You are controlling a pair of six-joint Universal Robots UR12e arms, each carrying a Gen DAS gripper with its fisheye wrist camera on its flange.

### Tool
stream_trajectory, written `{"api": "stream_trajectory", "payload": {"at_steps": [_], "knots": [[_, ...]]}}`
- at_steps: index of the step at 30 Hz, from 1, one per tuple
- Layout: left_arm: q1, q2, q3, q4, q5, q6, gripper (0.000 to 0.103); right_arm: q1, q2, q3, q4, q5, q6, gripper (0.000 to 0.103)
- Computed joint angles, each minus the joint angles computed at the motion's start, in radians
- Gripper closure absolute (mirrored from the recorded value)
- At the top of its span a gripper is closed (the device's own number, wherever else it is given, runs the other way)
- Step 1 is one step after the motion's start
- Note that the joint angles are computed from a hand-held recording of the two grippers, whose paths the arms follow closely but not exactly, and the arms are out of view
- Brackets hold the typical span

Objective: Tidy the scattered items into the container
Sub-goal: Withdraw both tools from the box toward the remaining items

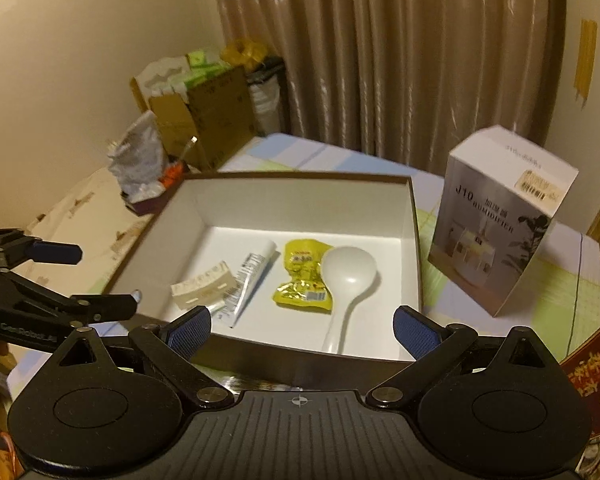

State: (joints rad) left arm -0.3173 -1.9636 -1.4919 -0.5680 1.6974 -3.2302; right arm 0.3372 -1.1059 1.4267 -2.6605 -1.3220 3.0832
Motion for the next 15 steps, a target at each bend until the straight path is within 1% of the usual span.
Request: {"api": "stream_trajectory", "payload": {"at_steps": [7, 15], "knots": [[-0.019, 0.058, -0.095, 0.056, 0.017, -0.004, 0.003, -0.02, -0.072, 0.118, -0.134, 0.035, 0.05, 0.001], [-0.045, 0.115, -0.196, 0.148, 0.045, -0.02, 0.003, -0.025, -0.141, 0.239, -0.236, 0.016, 0.071, 0.001]]}}
